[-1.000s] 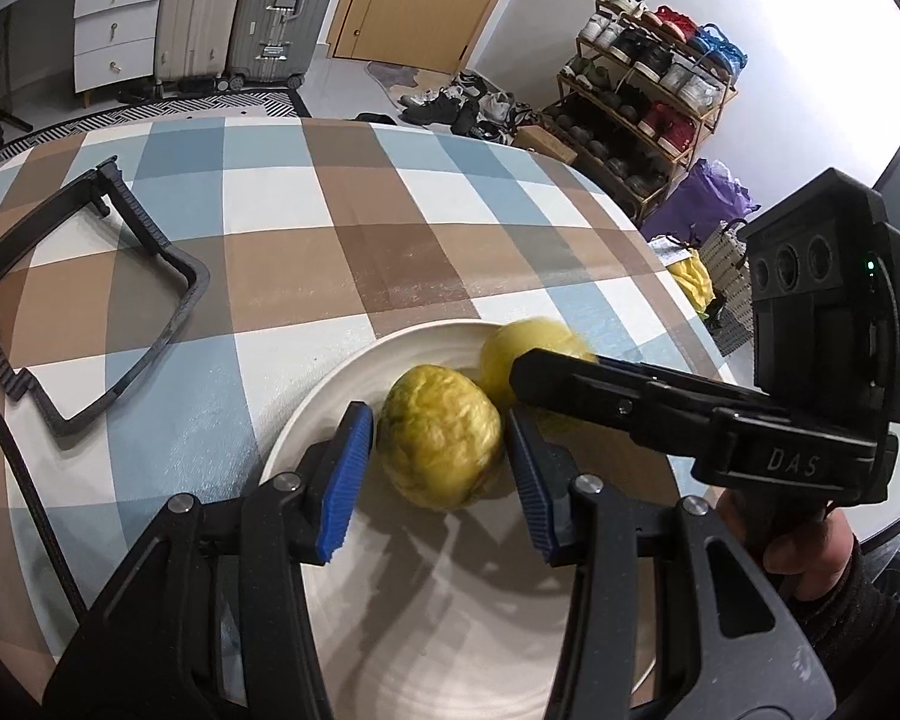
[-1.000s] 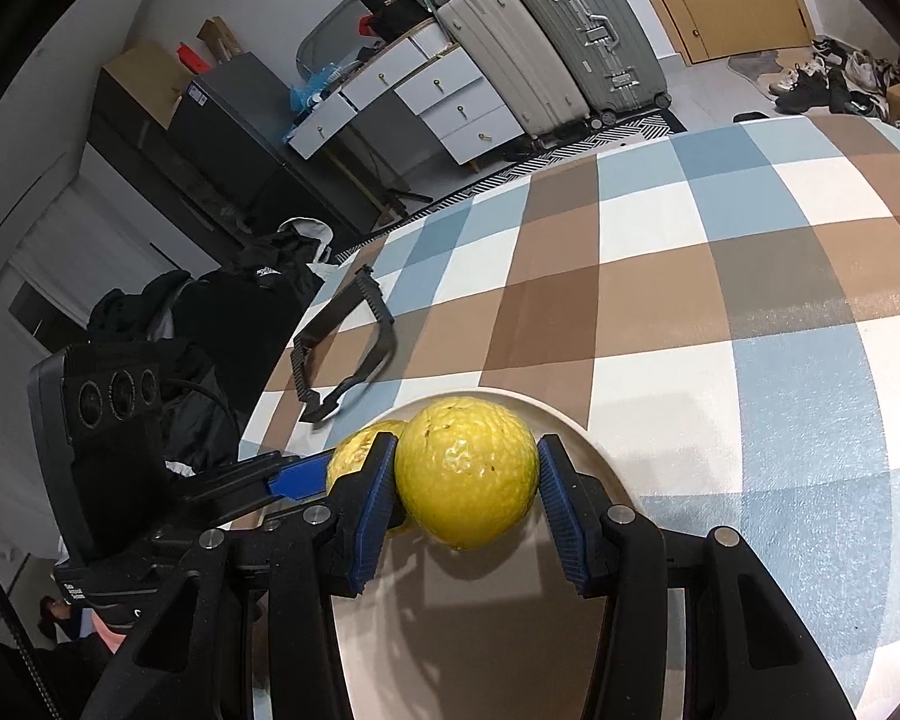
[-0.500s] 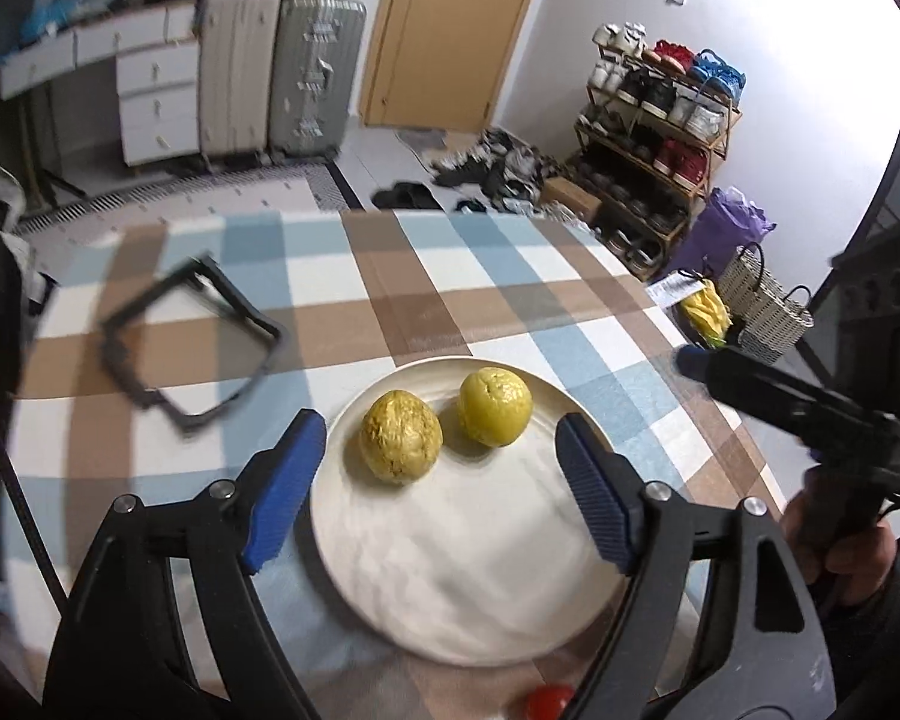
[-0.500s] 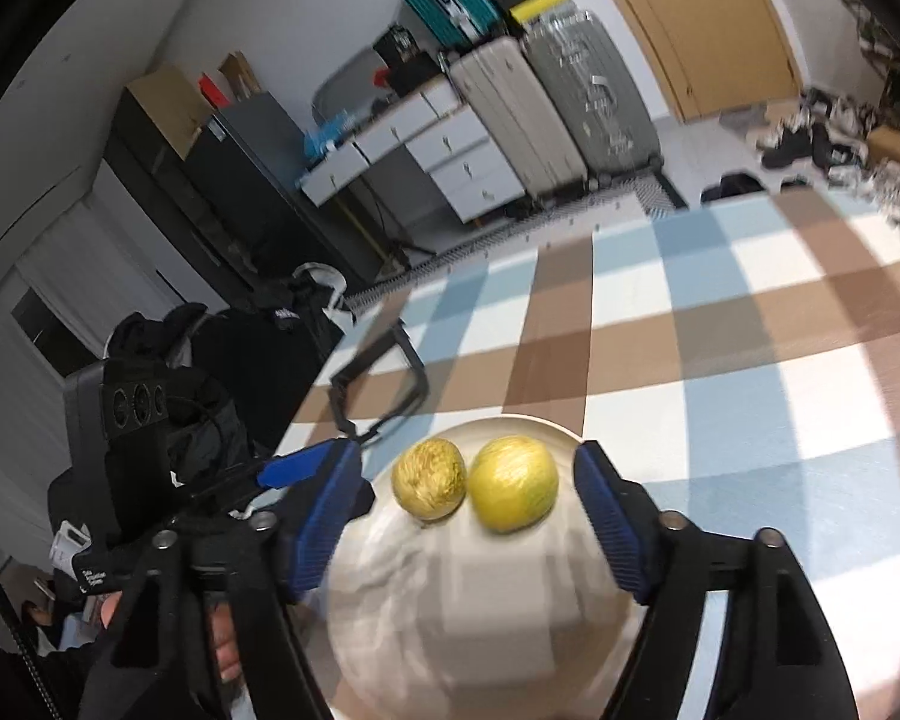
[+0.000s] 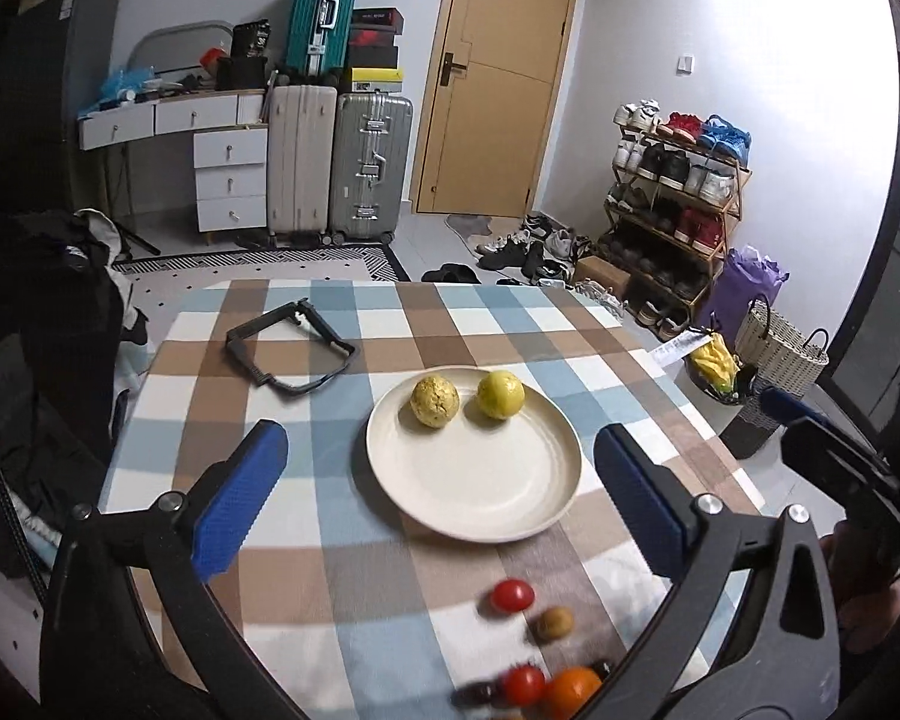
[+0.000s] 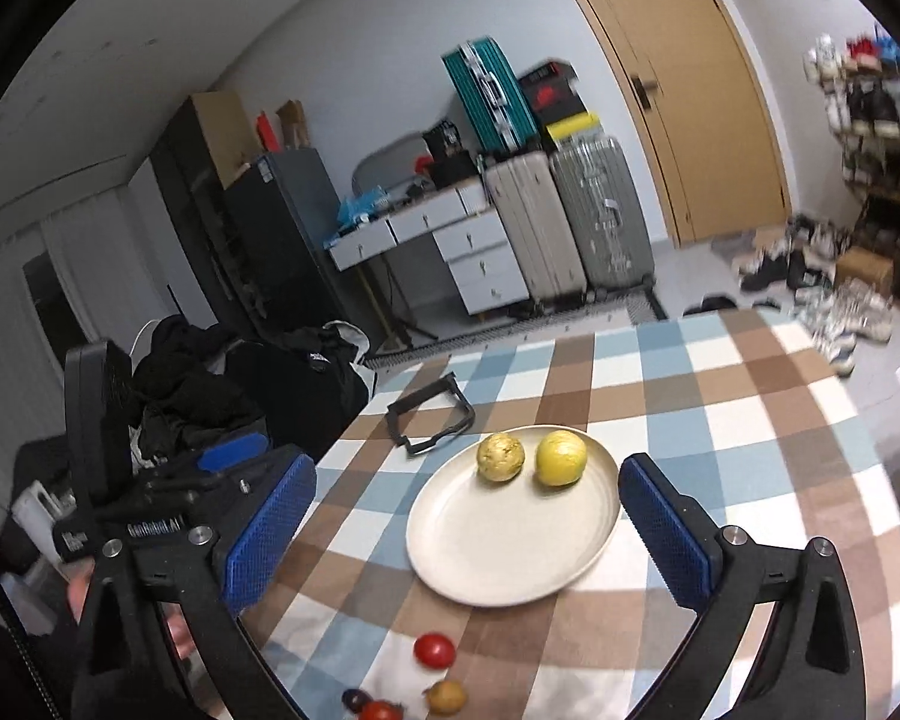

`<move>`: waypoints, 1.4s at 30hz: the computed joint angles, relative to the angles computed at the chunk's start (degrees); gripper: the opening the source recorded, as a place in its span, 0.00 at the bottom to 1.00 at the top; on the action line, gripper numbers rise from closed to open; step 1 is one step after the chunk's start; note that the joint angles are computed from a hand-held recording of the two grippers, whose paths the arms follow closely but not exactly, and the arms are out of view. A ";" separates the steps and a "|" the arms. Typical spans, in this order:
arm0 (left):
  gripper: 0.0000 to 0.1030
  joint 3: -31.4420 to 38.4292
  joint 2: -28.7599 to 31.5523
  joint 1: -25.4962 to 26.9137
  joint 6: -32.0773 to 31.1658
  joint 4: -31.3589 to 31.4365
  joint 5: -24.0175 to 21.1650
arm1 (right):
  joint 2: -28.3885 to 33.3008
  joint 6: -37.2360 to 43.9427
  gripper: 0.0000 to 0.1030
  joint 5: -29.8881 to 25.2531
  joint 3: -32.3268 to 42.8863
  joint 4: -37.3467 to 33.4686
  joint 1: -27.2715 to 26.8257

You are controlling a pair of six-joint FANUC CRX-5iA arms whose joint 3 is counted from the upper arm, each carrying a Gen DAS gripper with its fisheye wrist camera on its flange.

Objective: Organize fruits
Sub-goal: 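Withdraw both tools and move the left tool to the orange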

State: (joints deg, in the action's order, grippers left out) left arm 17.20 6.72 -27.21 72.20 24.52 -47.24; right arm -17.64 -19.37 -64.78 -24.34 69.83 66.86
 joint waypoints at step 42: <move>0.35 -29.67 -14.49 -1.52 -11.62 8.00 -8.25 | 10.74 -11.94 1.00 -28.85 2.65 -9.68 26.05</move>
State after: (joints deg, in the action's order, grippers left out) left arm -12.46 -7.77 -28.73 60.58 32.53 -55.49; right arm -6.90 -31.31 -93.63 -21.69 60.15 92.90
